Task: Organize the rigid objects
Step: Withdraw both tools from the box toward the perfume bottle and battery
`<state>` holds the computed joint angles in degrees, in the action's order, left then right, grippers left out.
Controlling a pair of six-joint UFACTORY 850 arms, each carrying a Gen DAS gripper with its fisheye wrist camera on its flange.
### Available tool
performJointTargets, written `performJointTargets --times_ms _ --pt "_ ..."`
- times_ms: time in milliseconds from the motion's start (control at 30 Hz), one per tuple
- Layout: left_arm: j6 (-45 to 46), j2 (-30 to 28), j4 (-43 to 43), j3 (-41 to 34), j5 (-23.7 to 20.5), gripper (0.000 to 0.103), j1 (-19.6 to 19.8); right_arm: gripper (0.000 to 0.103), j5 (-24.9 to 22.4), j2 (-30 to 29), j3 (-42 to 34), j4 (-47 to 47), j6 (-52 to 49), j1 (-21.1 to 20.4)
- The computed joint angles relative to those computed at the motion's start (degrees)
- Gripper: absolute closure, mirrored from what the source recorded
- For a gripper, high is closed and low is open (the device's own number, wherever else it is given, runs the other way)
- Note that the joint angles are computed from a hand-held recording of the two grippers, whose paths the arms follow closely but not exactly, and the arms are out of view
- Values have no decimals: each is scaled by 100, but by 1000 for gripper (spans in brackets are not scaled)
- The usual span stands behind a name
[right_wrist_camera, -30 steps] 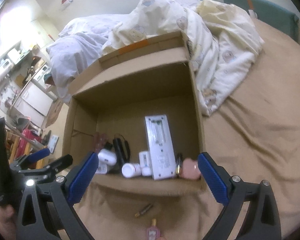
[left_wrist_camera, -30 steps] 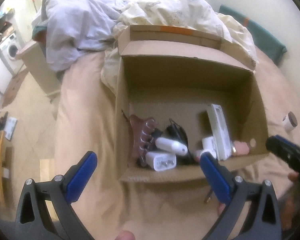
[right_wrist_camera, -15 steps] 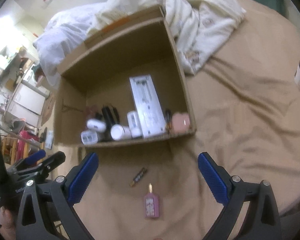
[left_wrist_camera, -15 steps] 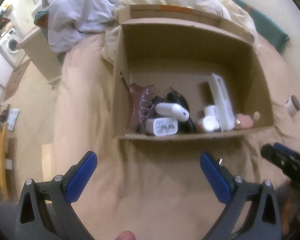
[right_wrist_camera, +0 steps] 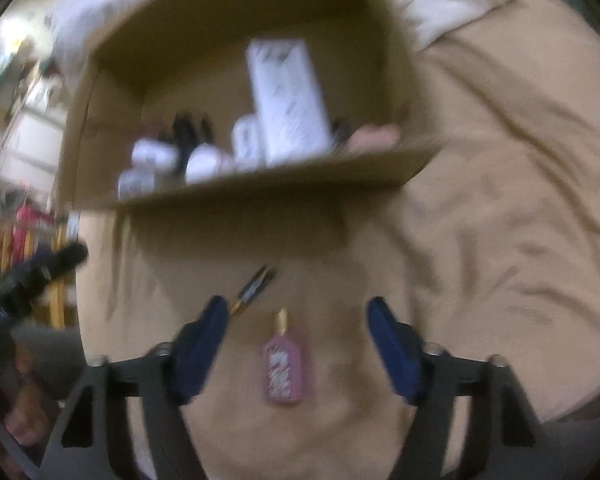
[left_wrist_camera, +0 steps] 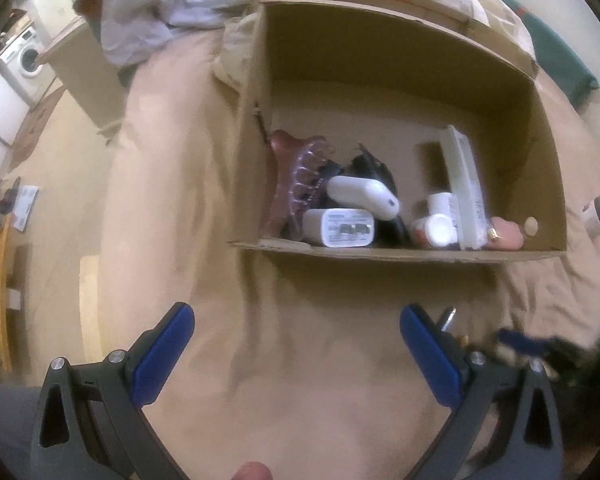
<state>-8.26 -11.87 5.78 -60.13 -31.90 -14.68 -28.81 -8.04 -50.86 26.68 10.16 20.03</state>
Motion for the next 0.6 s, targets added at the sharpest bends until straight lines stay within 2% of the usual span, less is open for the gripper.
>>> performJointTargets --times_ms 200,300,333,467,600 --pt "257 -13 -208 -7 -51 1 -102 41 -602 -454 -314 -748 196 406" --pt "327 5 -221 34 -8 1 -137 65 -698 -512 -380 -1431 680 575" --pt "312 -7 -195 34 4 1 -146 74 -680 -499 -373 -1472 698 593" --pt "565 -35 -319 98 55 1 -189 76 -524 -282 -269 -1424 737 565" --pt "714 -210 -201 55 8 1 -403 76 75 416 97 -1463 1187 353"
